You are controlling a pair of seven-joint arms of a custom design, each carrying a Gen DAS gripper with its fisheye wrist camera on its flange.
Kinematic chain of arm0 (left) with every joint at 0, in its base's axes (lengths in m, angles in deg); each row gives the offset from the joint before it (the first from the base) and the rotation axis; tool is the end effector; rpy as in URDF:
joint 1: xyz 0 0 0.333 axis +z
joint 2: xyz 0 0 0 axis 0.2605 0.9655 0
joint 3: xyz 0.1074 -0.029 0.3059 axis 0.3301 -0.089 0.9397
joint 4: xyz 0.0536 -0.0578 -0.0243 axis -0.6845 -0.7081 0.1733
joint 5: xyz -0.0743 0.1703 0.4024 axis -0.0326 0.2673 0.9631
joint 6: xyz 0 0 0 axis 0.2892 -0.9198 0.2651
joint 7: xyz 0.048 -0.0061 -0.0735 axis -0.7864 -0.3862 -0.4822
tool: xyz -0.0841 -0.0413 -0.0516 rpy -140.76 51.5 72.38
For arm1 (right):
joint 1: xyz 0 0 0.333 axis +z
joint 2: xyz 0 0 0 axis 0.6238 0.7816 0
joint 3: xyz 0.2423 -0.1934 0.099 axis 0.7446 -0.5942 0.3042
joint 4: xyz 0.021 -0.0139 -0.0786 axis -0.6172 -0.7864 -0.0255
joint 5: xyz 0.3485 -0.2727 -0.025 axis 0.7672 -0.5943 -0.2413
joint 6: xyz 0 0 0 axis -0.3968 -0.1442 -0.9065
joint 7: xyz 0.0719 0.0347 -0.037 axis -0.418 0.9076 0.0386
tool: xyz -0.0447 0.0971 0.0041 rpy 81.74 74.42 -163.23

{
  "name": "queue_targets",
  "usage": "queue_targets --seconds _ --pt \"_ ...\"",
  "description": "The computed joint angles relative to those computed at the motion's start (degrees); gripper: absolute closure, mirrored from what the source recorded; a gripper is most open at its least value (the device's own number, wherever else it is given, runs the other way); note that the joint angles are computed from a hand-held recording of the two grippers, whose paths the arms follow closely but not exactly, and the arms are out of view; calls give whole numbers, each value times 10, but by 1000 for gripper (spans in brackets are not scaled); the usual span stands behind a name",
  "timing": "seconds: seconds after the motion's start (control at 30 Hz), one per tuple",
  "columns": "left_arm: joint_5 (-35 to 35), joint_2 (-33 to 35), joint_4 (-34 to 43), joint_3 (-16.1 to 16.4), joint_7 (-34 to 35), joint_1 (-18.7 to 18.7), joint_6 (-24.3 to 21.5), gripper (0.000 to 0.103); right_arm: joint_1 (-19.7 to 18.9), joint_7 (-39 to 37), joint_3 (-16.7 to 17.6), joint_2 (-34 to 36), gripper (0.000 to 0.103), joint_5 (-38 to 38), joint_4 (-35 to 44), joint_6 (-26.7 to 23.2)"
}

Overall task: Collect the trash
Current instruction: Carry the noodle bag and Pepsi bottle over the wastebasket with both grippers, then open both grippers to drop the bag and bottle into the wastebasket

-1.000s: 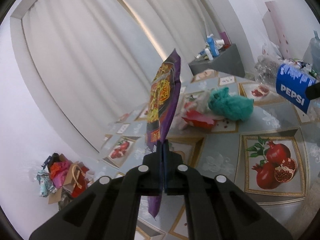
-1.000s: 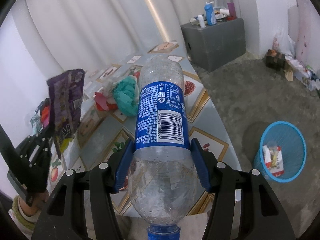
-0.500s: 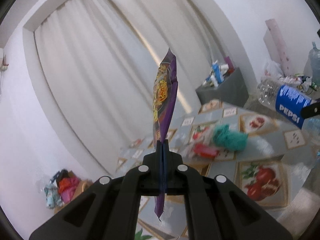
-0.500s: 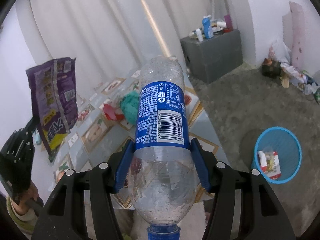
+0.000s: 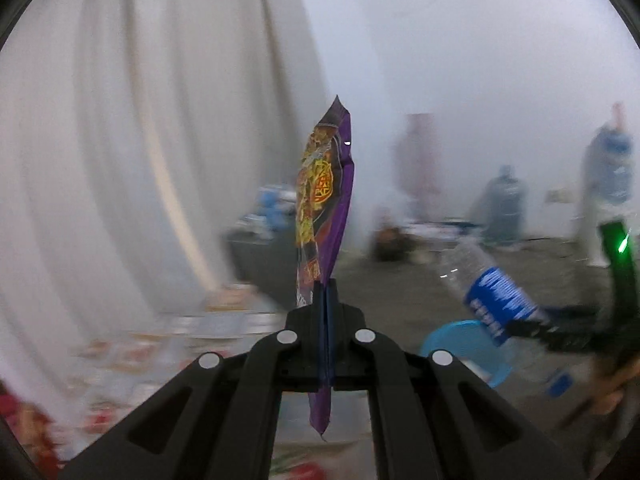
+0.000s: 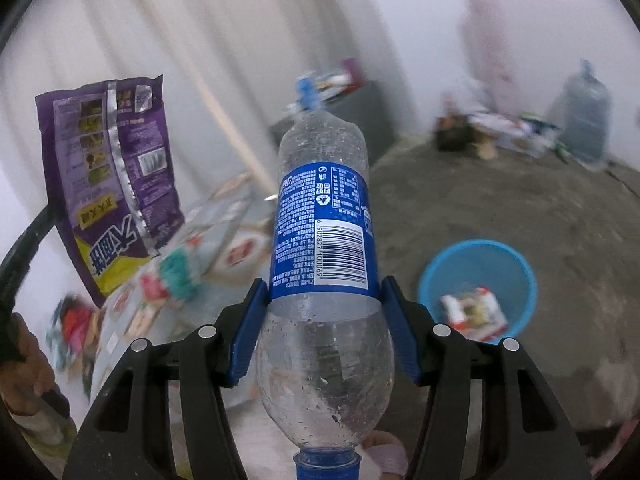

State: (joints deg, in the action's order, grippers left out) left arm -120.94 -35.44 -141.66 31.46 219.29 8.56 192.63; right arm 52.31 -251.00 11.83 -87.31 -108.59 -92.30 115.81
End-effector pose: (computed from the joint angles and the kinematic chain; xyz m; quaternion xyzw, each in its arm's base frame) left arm 0.5676 -0.0647 0.6775 -0.2197 0.8133 -0.4814 0.2418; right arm 0.4989 0.2744 0.5640 -0.3499 0.8392 -0.2018 0.3641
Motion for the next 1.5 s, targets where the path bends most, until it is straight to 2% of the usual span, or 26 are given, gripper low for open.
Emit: queue_targets --seconds 0.13,0.27,0.4,0.5,0.63,0.67,0.7,0.73,0.77,0.87,0.93,1.07,1.13,1.23,1.37,1.5 --pt "73 74 84 -32 -118 -6 -122 102 -13 49 0 -54 49 21 -64 -36" --pt "164 161 170 -80 -239 -11 -226 102 -31 85 -7 -74 49 52 -114 -14" --pt "278 285 275 -129 -366 -36 -290 102 -48 104 -27 -71 48 103 -172 66" --pt "336 368 346 -153 -436 -58 -335 102 -66 104 -39 -41 48 140 -195 142" --pt "401 457 424 -171 -489 -92 -341 98 -89 84 -58 25 46 189 -201 232" --pt "420 476 439 -170 -504 -103 -337 83 -80 79 -78 35 45 193 -203 245" --pt "449 502 467 -167 -524 -121 -338 58 -92 51 -80 66 41 226 -200 276" --pt "472 519 486 -165 -542 -135 -339 48 -87 30 -91 80 38 253 -200 290" --pt "492 531 494 -162 -556 -145 -329 45 -85 18 -96 85 38 275 -203 295" --pt "508 521 468 -166 -572 -142 -293 45 -108 49 -83 85 38 263 -212 295" --pt "497 506 451 -174 -560 -124 -285 45 -137 100 -53 73 38 208 -214 299" --pt "479 421 348 -184 -507 -95 -209 44 -126 89 -41 33 38 203 -220 252" --pt "466 395 323 -184 -487 -82 -191 43 -128 85 -35 21 38 195 -219 231" --pt "424 349 284 -184 -455 -57 -176 43 -121 75 -24 -21 38 182 -224 178" --pt "339 276 222 -175 -391 -20 -148 43 -100 19 -21 -41 38 170 -193 103" --pt "246 210 170 -146 -332 11 -120 43 -92 -11 -14 -24 38 130 -142 84"
